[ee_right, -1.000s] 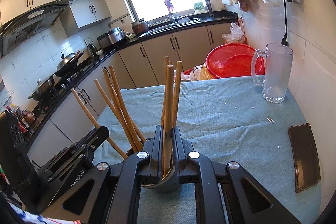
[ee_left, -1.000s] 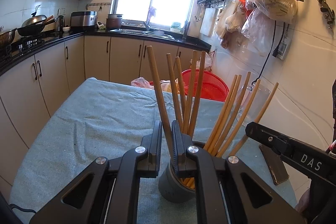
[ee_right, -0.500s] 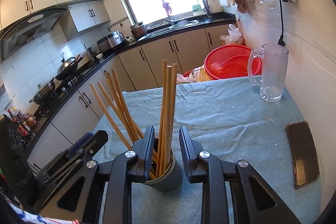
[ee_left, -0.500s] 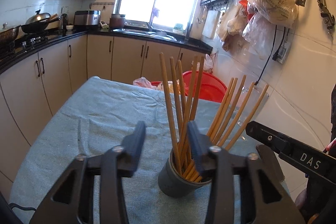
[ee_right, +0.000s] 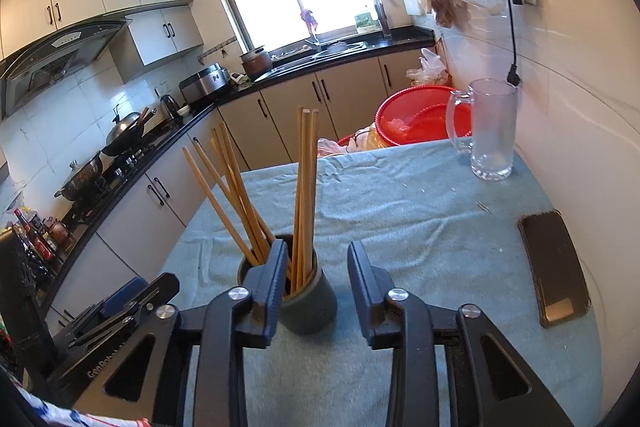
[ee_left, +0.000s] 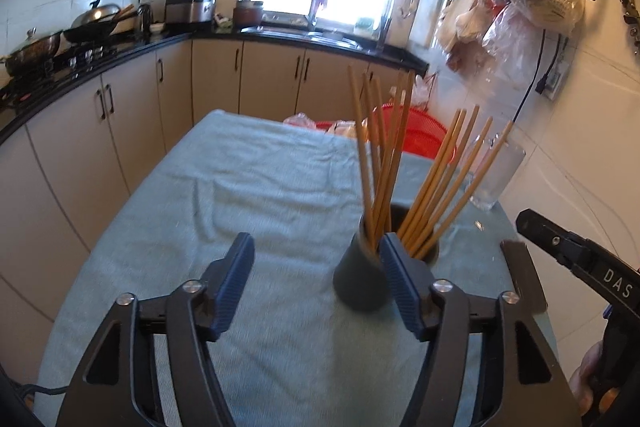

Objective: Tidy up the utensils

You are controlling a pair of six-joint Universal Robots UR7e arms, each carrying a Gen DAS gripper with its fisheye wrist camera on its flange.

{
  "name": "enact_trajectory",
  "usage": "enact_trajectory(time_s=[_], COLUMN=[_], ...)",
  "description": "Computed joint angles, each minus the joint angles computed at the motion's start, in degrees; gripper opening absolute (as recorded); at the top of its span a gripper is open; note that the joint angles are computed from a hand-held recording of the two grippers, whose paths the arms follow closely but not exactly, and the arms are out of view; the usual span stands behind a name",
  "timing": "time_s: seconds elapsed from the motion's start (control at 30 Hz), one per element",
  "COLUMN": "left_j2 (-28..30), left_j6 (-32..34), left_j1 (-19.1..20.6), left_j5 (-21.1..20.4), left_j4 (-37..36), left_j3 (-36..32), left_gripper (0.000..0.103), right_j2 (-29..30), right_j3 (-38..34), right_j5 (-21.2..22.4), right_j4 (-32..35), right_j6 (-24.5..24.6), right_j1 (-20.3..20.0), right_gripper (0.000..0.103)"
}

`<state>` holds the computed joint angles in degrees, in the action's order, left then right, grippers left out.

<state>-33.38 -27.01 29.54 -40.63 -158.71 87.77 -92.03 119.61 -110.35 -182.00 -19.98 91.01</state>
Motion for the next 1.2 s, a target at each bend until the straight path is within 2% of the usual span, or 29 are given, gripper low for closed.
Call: enact_trajectory(time_s=[0.23, 0.33, 0.5, 0.67, 0.77, 0.83, 0.9, 1.0, 1.1, 1.2], left_j2=[-4.5, -6.1, -8.5, -9.4, -9.6, -10.3, -11.2, -11.8, -12.5, -12.5], left_j6=[-5.4, -8.0, -11.9, -15.3, -15.7, -17.8, -20.9, -20.1, -25.3, -26.0], left_j1=[-2.8, -4.7, -7.9, -11.4, -13.4, -14.4, -15.3, -16.0, -16.9, -17.4], left_j5=[1.8, 5.1, 11.5, 20.2, 25.2, 27.1, 28.0, 27.4, 28.8, 29.0], left_j4=[3.2, 4.7, 5.9, 8.8, 8.2, 10.7, 14.0, 11.9, 15.9, 16.4], left_j3=[7.3, 10.4, 15.1, 17.4, 18.9, 19.6, 20.2, 21.4, 22.3, 22.7], left_gripper=[0.078, 0.086, 0.091, 0.101, 0.103, 0.103, 0.103, 0.103, 0.103, 0.103], right_j2=[-3.3, -4.4, -4.9, -6.9, -7.5, -7.9, -8.1, -8.3, -7.7, -7.3], right_j3=[6.4, 8.8, 12.7, 15.3, 16.5, 17.6, 18.5, 19.7, 20.4, 21.1], right_j5=[-2.8, -3.9, -7.1, -6.2, -6.5, -7.1, -7.5, -8.9, -10.9, -12.3], right_j4=[-2.3, -4.2, -10.1, -10.0, -10.5, -11.3, -12.3, -14.8, -18.0, -20.5], right_j6=[-0.7, -1.0, -3.3, -1.1, -0.1, 0.4, 0.6, 0.1, -1.4, -2.6], right_j1=[0.5, 0.7, 2.3, 1.8, 1.9, 2.1, 2.5, 3.8, 5.5, 6.6], right_gripper=[0.041, 0.042, 0.048, 0.049, 0.049, 0.049, 0.049, 0.050, 0.053, 0.055])
